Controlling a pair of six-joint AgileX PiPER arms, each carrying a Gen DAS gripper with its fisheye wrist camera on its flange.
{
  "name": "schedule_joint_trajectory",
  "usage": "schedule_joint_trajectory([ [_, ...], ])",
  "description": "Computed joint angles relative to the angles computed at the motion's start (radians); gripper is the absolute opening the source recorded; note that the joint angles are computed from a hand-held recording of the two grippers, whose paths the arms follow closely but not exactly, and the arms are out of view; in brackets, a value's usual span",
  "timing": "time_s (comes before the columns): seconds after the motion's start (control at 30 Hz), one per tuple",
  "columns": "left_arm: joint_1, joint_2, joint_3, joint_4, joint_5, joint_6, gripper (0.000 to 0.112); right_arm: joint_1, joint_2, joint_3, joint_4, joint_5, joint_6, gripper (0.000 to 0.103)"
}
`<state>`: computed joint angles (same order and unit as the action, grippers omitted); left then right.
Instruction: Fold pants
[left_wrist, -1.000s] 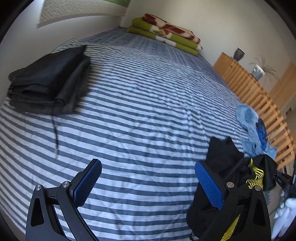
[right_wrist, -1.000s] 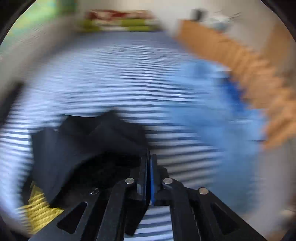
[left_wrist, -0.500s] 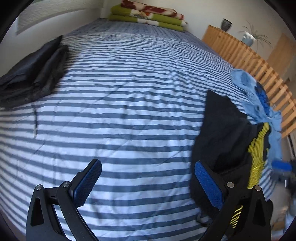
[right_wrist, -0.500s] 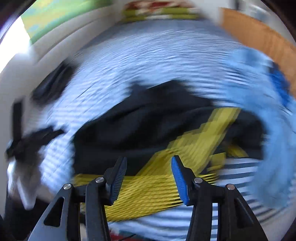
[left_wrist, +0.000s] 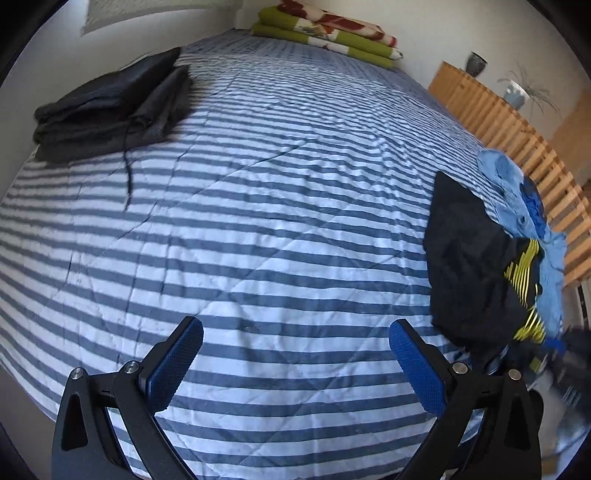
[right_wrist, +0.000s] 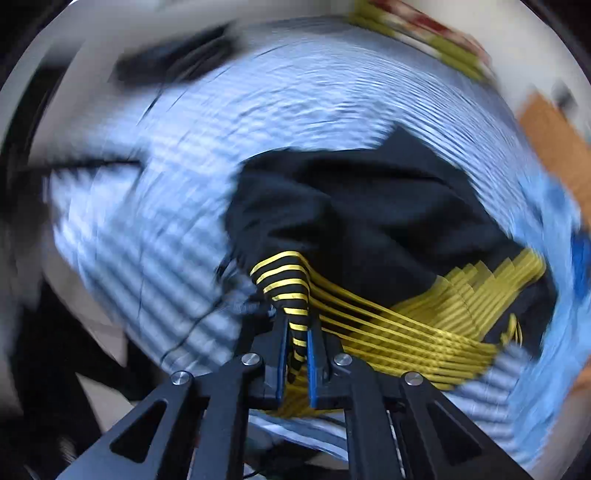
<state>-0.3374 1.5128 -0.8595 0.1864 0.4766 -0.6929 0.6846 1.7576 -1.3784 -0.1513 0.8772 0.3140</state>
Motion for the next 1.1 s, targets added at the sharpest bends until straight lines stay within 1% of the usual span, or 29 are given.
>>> schedule_joint_trajectory([
  [0.1,-0.078,0.056,-0.082,0.044,0.026,-0.03,0.102,-0.173,-0.086,0.02,0.114,-0.012,-0.039,0.007],
  [0.23,-0.195,0.168,-0.229,0.045,0.069,-0.017,0.102,-0.353,-0.145,0.019,0.258,0.012,-0.139,0.007],
  [0.33,-0.28,0.275,-0.374,0.016,0.115,0.034,0.101,-0.425,-0.139,-0.003,0.277,0.019,-0.154,0.007],
  [0.37,-0.308,0.314,-0.428,0.032,0.138,0.033,0.101,-0.442,-0.141,0.002,0.286,0.014,-0.166,0.007],
  [0.43,-0.364,0.398,-0.55,0.114,0.21,-0.023,0.1,-0.487,-0.143,0.002,0.316,0.015,-0.193,0.007],
  [0.5,-0.383,0.472,-0.662,0.124,0.261,-0.02,0.1,-0.561,-0.154,0.013,0.355,0.015,-0.253,0.007],
  [0.6,-0.385,0.56,-0.813,0.124,0.327,-0.025,0.099,-0.648,-0.191,0.018,0.331,0.007,-0.257,0.007],
  [0.7,-0.387,0.656,-0.991,0.135,0.41,0.005,0.098,-0.754,-0.174,0.001,0.363,0.015,-0.308,0.007],
  [0.73,-0.385,0.688,-1.054,0.118,0.445,0.03,0.096,-0.784,-0.161,-0.003,0.388,0.024,-0.341,0.007],
  [0.77,-0.381,0.707,-1.094,0.083,0.459,0.055,0.094,-0.81,-0.149,-0.006,0.417,0.035,-0.38,0.007],
  [0.83,-0.378,0.702,-1.089,0.012,0.439,0.098,0.094,-0.846,-0.136,0.011,0.459,0.045,-0.451,0.008],
  [0.9,-0.389,0.689,-1.055,-0.079,0.407,0.167,0.094,-0.856,-0.142,0.05,0.453,0.026,-0.484,0.008],
  [0.93,-0.402,0.685,-1.041,-0.094,0.402,0.182,0.094,-0.86,-0.142,0.07,0.458,0.014,-0.502,0.008],
  [1.03,-0.463,0.738,-1.093,-0.034,0.444,0.184,0.095,-0.878,-0.143,0.125,0.49,-0.012,-0.548,0.013],
  [1.07,-0.482,0.77,-1.132,0.016,0.472,0.167,0.095,-0.883,-0.141,0.137,0.5,-0.015,-0.559,0.016],
  [1.1,-0.499,0.808,-1.186,0.075,0.515,0.131,0.092,-0.89,-0.141,0.152,0.516,-0.02,-0.574,0.018],
])
